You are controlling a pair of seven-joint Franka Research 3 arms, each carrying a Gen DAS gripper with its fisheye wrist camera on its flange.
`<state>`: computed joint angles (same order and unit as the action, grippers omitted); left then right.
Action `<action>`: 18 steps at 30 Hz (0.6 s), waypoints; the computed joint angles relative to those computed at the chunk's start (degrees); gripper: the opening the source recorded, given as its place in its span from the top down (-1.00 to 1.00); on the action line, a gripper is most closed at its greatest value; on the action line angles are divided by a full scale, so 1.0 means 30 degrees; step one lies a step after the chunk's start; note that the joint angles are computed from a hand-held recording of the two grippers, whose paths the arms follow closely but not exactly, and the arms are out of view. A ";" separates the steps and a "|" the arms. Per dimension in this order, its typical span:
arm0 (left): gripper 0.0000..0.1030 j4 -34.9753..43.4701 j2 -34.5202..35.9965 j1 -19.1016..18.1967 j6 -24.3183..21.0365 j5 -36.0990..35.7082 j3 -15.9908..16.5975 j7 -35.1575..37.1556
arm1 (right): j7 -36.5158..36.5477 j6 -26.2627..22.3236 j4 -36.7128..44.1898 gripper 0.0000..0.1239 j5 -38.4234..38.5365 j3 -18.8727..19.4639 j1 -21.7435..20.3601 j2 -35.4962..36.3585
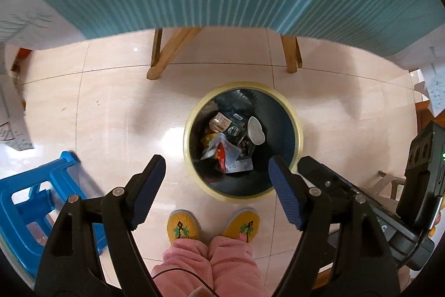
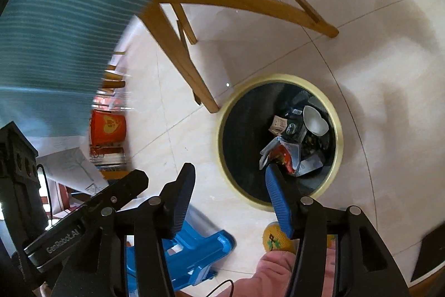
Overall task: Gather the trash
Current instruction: 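Raise both tools back toward the table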
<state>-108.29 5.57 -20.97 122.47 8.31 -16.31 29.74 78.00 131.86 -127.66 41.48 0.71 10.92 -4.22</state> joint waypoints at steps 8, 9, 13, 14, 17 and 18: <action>-0.44 0.0973 -0.2250 -0.0214 -0.2791 -0.0914 -0.0246 0.0299 | 0.1968 -0.2537 0.0453 0.13 -0.1826 -0.0159 -0.0018 -0.3345; -0.44 0.1191 -0.2473 -0.0242 -0.3163 -0.1030 -0.0263 0.0407 | 0.2133 -0.2934 0.0675 0.13 -0.1996 -0.0186 0.0003 -0.3692; -0.44 0.2680 -0.3333 -0.0329 -0.4784 -0.1294 -0.0318 0.0811 | 0.2945 -0.4596 0.1984 0.13 -0.2617 -0.0267 0.0063 -0.4975; -0.44 0.3137 -0.3471 -0.0329 -0.5163 -0.1324 -0.0317 0.0894 | 0.3219 -0.5036 0.2507 0.13 -0.2827 -0.0247 0.0068 -0.5223; -0.44 0.4858 -0.3627 -0.0349 -0.6366 -0.1046 -0.0398 0.1041 | 0.3702 -0.5909 0.3882 0.13 -0.3010 -0.0295 0.0120 -0.5684; -0.44 0.5419 -0.3700 -0.0349 -0.6737 -0.0858 -0.0429 0.1070 | 0.3870 -0.6126 0.4338 0.13 -0.3095 -0.0290 0.0128 -0.5759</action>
<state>-92.03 -5.54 -22.01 102.26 5.73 -17.59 32.95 89.61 113.48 -114.64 32.20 -0.16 11.30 -21.50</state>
